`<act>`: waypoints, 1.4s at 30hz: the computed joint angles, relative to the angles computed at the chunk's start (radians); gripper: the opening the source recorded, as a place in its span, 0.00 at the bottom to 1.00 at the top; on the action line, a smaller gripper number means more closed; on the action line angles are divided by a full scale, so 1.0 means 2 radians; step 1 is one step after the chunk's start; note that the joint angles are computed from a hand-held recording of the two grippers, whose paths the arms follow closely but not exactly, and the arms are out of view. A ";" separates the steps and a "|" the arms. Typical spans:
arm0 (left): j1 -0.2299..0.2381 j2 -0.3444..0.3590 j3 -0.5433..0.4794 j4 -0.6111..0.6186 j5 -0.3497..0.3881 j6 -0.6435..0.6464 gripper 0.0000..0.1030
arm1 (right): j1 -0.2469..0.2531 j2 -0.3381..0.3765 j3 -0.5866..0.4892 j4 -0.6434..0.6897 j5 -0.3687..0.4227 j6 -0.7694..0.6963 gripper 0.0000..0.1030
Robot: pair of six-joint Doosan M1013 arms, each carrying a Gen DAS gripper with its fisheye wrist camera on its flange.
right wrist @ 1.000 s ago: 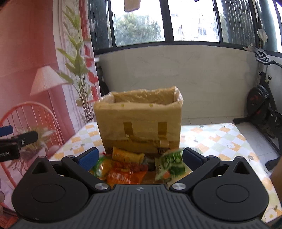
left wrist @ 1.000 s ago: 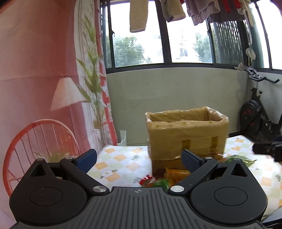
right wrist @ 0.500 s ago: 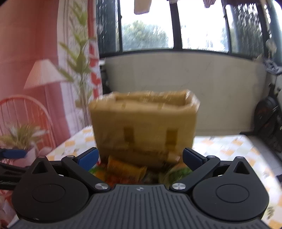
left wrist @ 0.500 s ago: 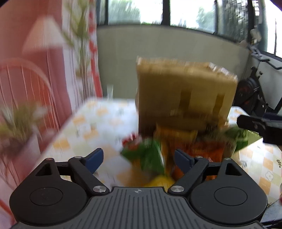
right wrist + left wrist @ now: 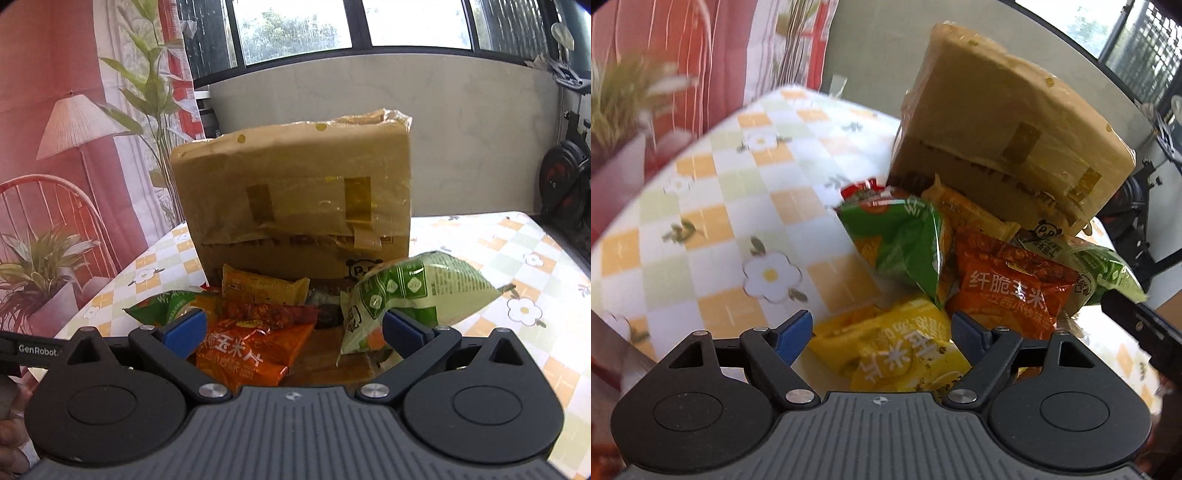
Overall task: Organize snacks
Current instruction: 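Grasp the yellow chip bag with the left tool while the right tool grasps the orange corn chip bag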
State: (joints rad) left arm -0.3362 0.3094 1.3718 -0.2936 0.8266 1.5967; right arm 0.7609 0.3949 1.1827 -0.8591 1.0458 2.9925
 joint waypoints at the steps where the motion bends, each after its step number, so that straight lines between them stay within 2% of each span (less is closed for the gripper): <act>1: 0.001 0.005 -0.005 -0.006 0.008 -0.002 0.81 | -0.001 0.000 0.000 0.002 0.000 0.000 1.00; 5: 0.008 0.020 -0.020 -0.040 0.047 -0.004 0.82 | -0.002 0.002 -0.002 0.009 0.006 -0.003 1.00; 17: 0.013 0.038 -0.022 -0.066 0.081 -0.017 0.87 | -0.009 0.003 -0.002 0.047 0.005 -0.009 1.00; 21: 0.013 0.049 -0.027 -0.062 0.102 -0.025 0.84 | -0.010 0.004 -0.003 0.057 0.005 -0.014 1.00; 23: 0.014 0.046 -0.021 -0.075 0.091 -0.011 0.78 | -0.011 0.003 -0.002 0.063 0.005 -0.013 1.00; 27: 0.015 0.040 -0.011 -0.088 0.074 0.010 0.72 | -0.013 0.003 -0.001 0.079 0.000 -0.015 0.98; 36: -0.003 -0.006 0.031 -0.056 -0.040 0.078 0.71 | -0.014 0.002 0.001 0.103 -0.029 -0.052 0.79; 39: -0.007 -0.020 0.047 -0.063 -0.086 0.102 0.71 | -0.015 0.002 0.003 0.111 -0.044 -0.068 0.75; 42: -0.008 -0.025 0.056 -0.068 -0.116 0.113 0.71 | -0.016 0.002 0.004 0.116 -0.056 -0.078 0.70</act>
State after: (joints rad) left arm -0.3518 0.2587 1.4837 -0.4304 0.5954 1.8218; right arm 0.7284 0.3985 1.1904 -0.6264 0.9344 2.8374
